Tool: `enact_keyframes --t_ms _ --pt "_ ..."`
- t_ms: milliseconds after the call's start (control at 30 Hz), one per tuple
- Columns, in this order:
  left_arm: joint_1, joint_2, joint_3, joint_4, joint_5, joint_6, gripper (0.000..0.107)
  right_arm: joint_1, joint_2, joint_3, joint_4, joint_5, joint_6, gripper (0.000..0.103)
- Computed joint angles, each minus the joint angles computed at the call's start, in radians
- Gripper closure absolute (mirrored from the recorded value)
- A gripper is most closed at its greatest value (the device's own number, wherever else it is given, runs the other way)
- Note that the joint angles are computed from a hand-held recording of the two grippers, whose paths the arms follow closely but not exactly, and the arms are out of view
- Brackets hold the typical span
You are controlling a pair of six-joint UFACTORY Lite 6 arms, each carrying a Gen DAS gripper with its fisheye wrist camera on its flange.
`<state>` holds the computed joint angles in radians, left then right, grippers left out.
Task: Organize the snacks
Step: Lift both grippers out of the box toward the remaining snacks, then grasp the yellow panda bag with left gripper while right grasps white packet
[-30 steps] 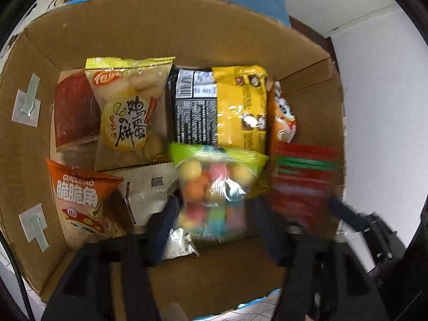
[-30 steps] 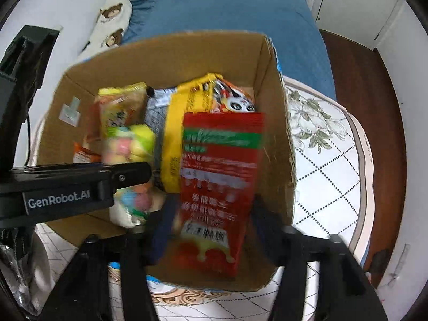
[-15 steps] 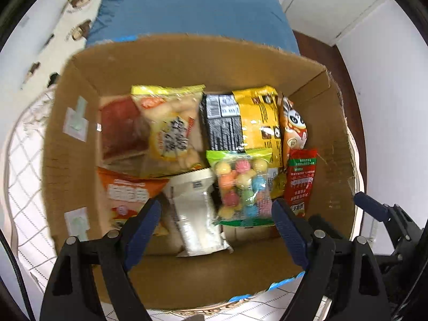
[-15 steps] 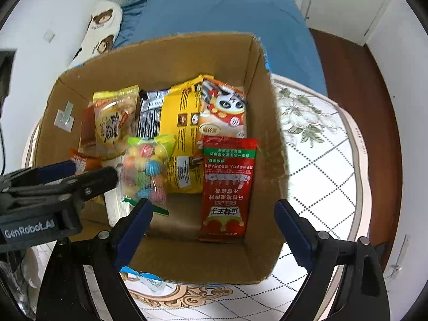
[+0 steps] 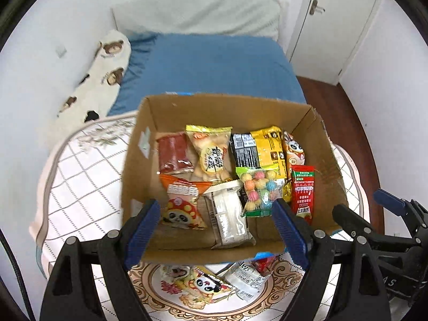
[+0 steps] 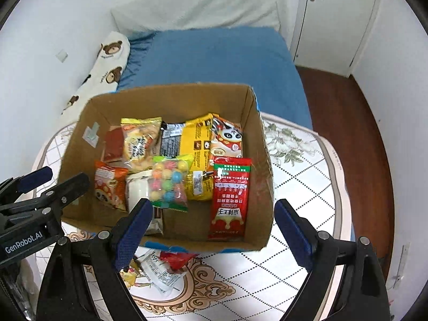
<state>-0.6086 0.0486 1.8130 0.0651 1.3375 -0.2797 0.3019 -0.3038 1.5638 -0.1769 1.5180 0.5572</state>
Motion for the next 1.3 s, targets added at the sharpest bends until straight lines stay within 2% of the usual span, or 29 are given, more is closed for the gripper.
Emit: enact_keyframes --t_ms 467,600,700,867,1000,1033,1100,1133,1300 --pt "-0.127 -0.215 0.013 0.147 0.072 -0.112 0.022 0.582 0.027 0.31 -0.294 0.296 0.411 0.009" --pt "-0.177 -0.253 -0.006 0.184 0.094 -0.16 0.022 0.734 0.031 0.348 -0.358 0.362 0.517 0.009" --pt "-0.202 -0.293 -0.056 0.216 0.099 -0.192 0.022 0.79 0.001 0.314 -0.363 0.367 0.576 0.009" --pt "-0.171 -0.425 -0.292 0.249 0.08 -0.226 0.022 0.789 -0.151 0.056 -0.27 0.246 0.663 0.009" --pt "-0.073 -0.525 -0.544 0.195 0.05 -0.204 0.022 0.654 -0.32 -0.284 -0.088 0.018 0.635 0.01" --pt "-0.052 -0.539 -0.603 0.185 0.04 -0.194 0.022 0.637 -0.343 -0.35 -0.056 -0.028 0.622 0.012" --pt "-0.032 -0.575 -0.735 0.188 0.003 -0.188 0.022 0.595 -0.379 -0.486 0.01 -0.123 0.576 0.024" --pt "-0.024 -0.587 -0.787 0.184 -0.021 -0.179 0.022 0.584 -0.386 -0.54 0.036 -0.164 0.555 0.027" --pt "-0.064 -0.578 -0.948 0.146 -0.129 -0.099 0.022 0.539 -0.387 -0.689 0.093 -0.257 0.485 0.03"
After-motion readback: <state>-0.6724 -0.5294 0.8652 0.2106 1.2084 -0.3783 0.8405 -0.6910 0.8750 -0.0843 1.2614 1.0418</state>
